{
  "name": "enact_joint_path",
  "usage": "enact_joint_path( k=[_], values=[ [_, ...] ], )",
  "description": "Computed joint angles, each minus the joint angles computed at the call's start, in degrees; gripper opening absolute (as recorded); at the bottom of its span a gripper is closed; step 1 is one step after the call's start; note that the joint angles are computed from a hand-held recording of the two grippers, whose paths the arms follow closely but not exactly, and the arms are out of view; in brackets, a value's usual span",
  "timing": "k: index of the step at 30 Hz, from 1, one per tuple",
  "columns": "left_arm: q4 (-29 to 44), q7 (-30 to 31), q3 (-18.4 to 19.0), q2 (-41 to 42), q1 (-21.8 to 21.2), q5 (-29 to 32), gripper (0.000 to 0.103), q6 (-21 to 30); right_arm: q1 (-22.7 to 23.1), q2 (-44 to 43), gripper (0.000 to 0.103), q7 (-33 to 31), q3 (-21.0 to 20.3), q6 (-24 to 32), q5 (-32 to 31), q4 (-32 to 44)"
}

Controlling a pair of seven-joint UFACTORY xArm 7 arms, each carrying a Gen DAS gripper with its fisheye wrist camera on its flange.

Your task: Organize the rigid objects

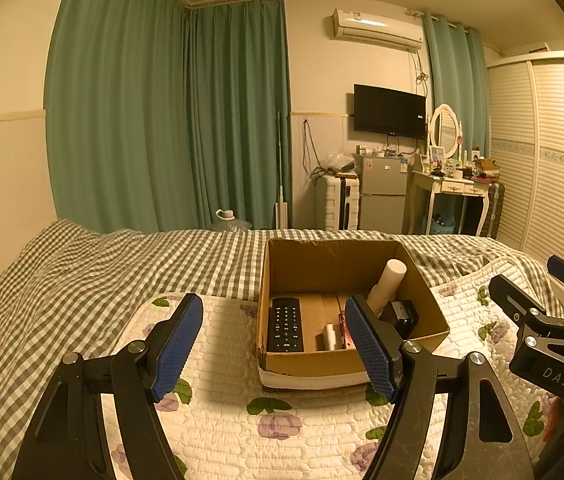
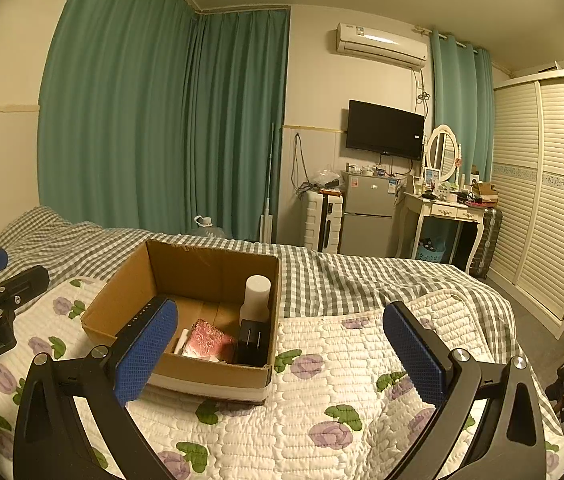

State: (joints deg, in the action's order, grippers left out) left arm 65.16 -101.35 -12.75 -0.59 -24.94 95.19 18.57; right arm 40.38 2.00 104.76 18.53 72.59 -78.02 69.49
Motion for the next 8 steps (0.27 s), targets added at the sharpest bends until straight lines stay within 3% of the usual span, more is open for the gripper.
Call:
enact_joint_path(
  k=[8],
  values=[
    [-0.23, 0.3, 0.06, 0.19, -0.03, -0.11, 0.076, -0.05, -0.2, -0.2, 0.103, 0.42, -0.02, -0.53, 0.66, -0.46]
  ],
)
